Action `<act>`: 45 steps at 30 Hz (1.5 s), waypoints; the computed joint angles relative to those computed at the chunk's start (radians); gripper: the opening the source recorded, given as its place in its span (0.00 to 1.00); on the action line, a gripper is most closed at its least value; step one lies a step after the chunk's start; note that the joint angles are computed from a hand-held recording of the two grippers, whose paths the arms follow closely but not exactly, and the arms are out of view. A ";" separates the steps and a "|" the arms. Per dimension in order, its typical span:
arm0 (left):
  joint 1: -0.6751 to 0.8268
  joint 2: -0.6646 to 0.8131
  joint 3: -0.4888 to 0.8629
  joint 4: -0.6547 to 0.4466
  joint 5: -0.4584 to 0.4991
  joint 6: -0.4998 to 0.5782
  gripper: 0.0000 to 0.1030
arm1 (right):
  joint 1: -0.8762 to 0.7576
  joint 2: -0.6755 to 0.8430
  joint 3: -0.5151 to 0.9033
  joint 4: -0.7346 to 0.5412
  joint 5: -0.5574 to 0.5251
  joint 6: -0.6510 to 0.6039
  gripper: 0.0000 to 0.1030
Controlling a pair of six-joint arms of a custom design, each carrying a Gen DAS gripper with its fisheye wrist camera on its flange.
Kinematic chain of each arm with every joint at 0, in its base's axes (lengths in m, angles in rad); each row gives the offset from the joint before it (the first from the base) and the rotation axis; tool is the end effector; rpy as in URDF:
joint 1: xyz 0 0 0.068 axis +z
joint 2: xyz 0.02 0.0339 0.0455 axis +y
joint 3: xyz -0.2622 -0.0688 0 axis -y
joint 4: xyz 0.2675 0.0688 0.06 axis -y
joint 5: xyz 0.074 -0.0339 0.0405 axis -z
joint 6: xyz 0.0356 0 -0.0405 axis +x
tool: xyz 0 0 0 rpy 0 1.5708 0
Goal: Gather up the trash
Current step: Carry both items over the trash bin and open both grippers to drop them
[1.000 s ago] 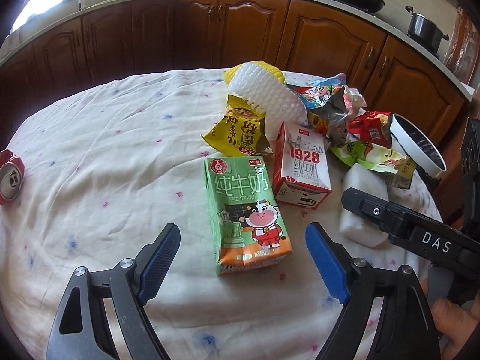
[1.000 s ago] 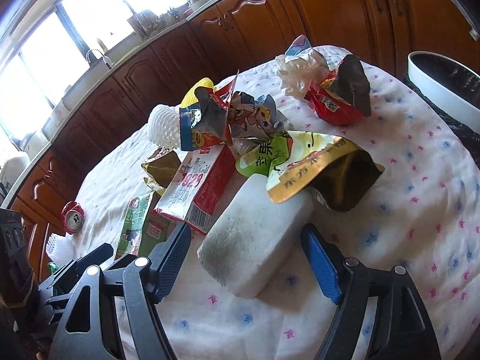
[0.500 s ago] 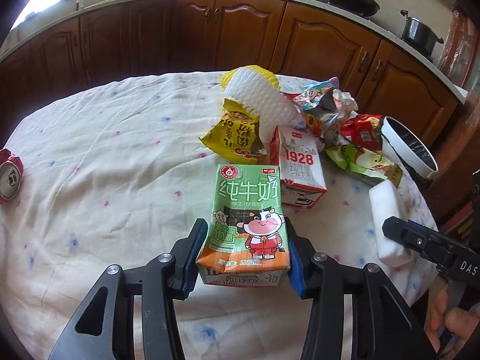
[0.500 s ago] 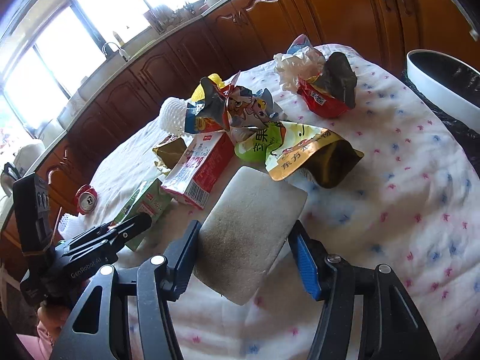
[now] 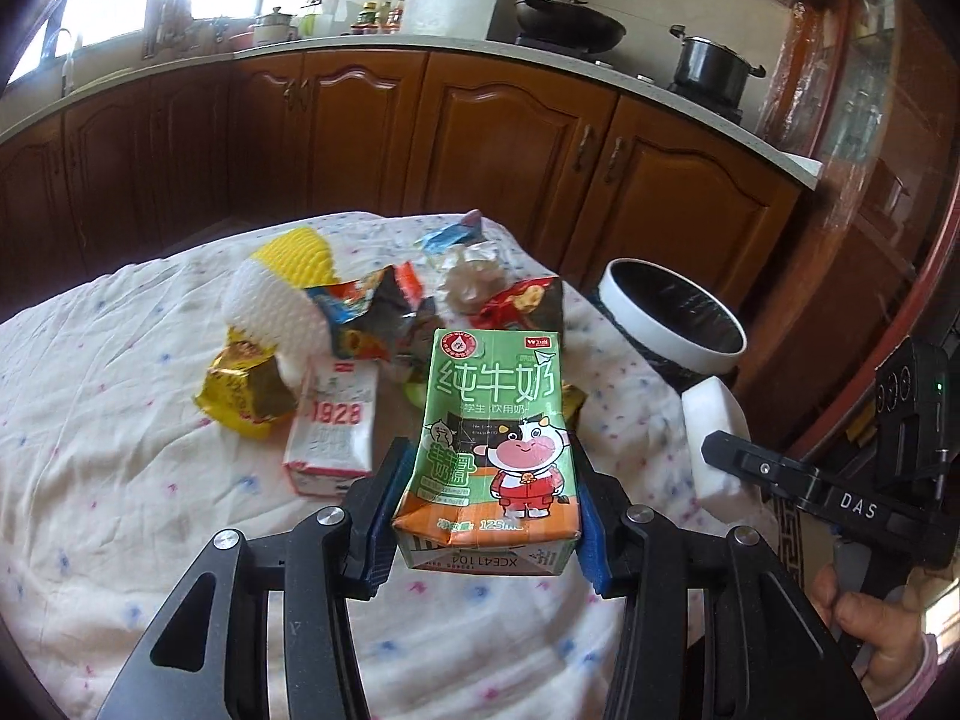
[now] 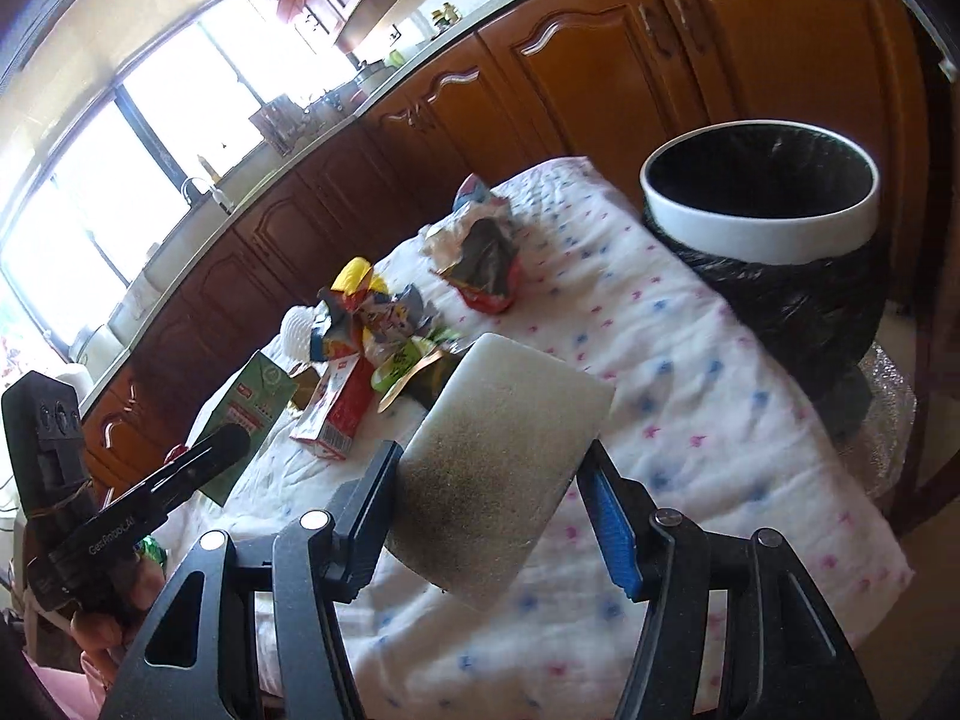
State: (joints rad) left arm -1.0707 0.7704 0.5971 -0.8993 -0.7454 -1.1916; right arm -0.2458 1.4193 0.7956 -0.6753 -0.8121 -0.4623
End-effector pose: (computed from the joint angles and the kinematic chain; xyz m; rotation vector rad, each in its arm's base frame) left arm 0.0948 -0.1232 0.2211 -0.3618 2.2477 -0.1445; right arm 0.2575 -0.0380 0.1703 -0.4121 2.4449 0.8808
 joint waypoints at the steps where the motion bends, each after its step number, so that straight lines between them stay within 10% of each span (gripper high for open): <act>1: 0.023 0.029 0.007 0.052 0.016 0.049 0.45 | -0.019 0.024 0.024 0.002 -0.003 -0.002 0.59; 19: 0.453 0.595 0.228 0.700 0.359 0.604 0.45 | -0.113 0.433 0.501 0.067 0.063 0.079 0.61; 45: 0.608 1.360 1.055 0.506 0.537 0.767 0.46 | -0.043 0.854 1.049 -0.118 0.209 0.046 0.63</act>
